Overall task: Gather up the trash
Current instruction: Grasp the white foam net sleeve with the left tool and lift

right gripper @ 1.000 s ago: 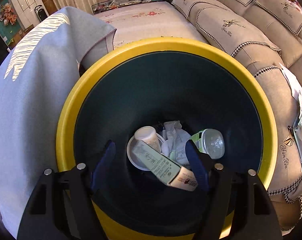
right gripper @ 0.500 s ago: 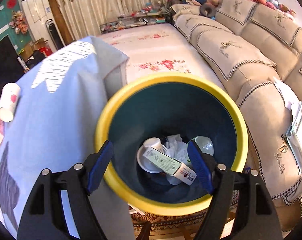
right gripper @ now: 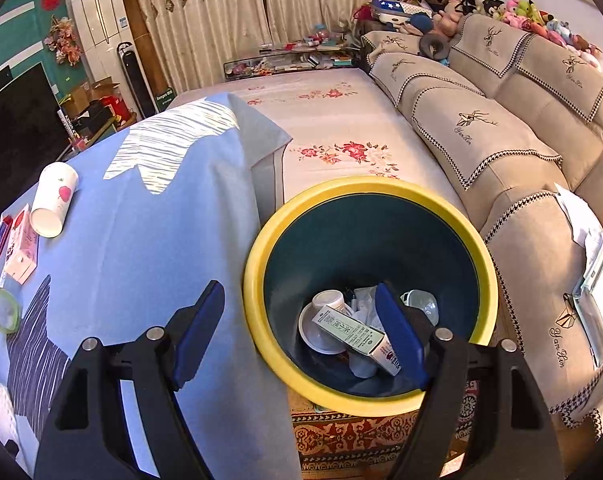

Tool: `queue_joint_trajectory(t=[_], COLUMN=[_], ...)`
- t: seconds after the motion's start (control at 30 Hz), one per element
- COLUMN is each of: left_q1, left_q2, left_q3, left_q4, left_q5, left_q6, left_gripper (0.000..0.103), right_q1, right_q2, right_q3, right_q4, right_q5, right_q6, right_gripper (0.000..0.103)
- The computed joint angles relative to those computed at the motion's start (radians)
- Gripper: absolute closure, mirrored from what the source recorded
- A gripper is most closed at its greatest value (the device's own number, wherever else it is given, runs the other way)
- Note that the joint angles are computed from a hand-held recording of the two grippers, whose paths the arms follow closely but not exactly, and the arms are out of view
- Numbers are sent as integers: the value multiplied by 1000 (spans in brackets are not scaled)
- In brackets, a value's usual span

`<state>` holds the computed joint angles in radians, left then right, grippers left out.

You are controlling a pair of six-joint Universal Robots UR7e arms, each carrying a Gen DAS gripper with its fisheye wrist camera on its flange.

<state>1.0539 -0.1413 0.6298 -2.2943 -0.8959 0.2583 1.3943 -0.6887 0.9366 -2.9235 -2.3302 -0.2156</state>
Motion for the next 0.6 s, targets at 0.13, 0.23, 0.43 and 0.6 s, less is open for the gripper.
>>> queue_joint_trajectory(t=[0.13, 0.23, 0.43, 0.6], left_q1=[3, 0, -4, -19], left_q2=[5, 1, -9, -1], left_q3=[-16, -6, 2, -9], left_q4=[32, 14, 11, -25], left_q5=[-35, -46, -95, -129], left_q6=[-2, 19, 43, 104], left_gripper=[33, 58, 84, 85], right_q1=[0, -1, -2, -4], right_q2=[-9, -15, -28, -40], right_q3=[18, 29, 53, 76], right_q4=[-7, -10, -19, -39], right_q5=[8, 15, 30, 40], right_q6=[5, 5, 7, 5], right_gripper=[30, 30, 30, 30])
